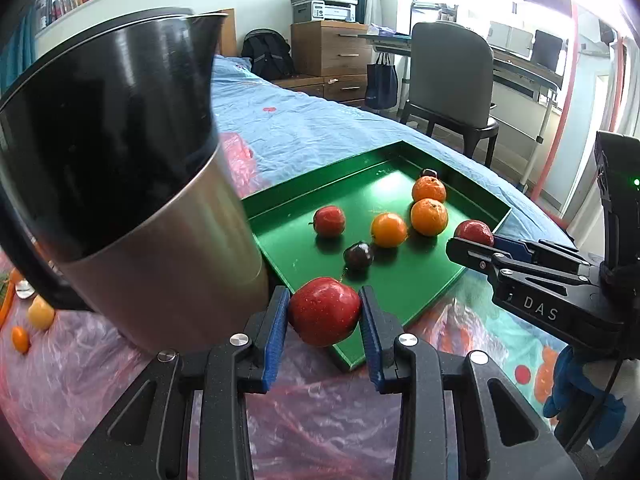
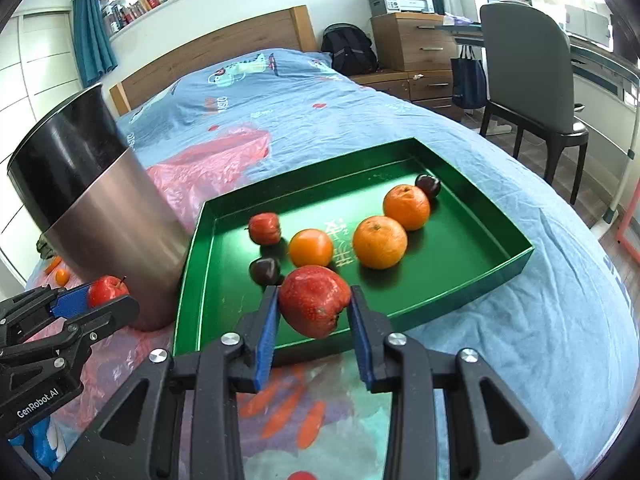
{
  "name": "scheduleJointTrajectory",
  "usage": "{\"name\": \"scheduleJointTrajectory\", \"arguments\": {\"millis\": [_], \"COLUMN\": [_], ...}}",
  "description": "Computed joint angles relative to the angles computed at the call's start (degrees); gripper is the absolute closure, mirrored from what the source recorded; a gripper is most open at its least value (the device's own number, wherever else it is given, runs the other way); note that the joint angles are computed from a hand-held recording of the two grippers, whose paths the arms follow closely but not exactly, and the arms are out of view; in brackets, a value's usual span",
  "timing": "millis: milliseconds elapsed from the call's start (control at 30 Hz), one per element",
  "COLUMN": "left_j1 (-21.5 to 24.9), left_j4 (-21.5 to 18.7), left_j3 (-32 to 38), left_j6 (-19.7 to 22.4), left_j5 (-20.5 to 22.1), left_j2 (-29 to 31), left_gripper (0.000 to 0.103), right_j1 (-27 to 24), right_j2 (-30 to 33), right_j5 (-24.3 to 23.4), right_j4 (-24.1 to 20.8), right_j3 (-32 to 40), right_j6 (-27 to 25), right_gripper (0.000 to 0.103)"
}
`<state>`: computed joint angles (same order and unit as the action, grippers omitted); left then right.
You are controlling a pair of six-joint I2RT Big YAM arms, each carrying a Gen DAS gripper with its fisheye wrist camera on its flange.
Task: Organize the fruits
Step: 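Lower the red apple and red plum into the green tray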
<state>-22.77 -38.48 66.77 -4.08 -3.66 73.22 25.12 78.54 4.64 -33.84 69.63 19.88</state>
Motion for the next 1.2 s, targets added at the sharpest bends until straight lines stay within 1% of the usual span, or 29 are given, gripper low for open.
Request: {"name": "scheduleJointTrajectory", "arguments": {"millis": [200,300,367,467,567,767,900,1133,1200], "left_j1": [-1.17,-1.90,-2.27,-2.60,-2.93,-2.99,-2.98,-2.75,-2.69], "left_j4": [0.29,-0.38,-0.81,-2.19,-4.01,-6.98,-10.28,-13.39,-13.66], "left_j3": [8.71,13.63,16.95,21.65,25.75,32.24,36.39,39.17,39.39], "left_j6": [1.19,2.07,2.34,2.01,2.70,2.95,2.38,2.06,1.98], "left_j5": [0.77,0.57,0.23,-0.75,-1.83,-2.08,-1.84,-1.34,-1.35], "left_j2": [8.66,13.38,16.46,20.66,24.47,30.40,34.03,36.71,37.10], "left_gripper": [0.073,0.073,0.073,0.073,0.073,0.073,0.073,0.073,0.073], "right_j1": [-3.96,-5.84,-6.85,-8.35,-9.31,-9.78,-10.62,-9.68,-9.59], "right_j2": [2.17,3.07,4.48,6.73,8.88,11.96,12.46,13.64,14.06], "right_j5": [2.89,3.95,4.55,4.42,5.06,6.39,4.46,7.07,7.16], "right_j4": [2.47,3.44,4.04,5.09,5.34,2.30,0.13,-5.44,-6.21], "right_j3": [0.68,0.69,1.41,2.80,4.51,8.03,9.37,12.01,12.41], "right_j6": [-0.70,-0.39,-1.30,-2.63,-3.97,-6.76,-6.99,-12.72,-13.04], "right_gripper": [0.076,0.076,0.076,0.076,0.076,0.076,0.076,0.076,0.076]}}
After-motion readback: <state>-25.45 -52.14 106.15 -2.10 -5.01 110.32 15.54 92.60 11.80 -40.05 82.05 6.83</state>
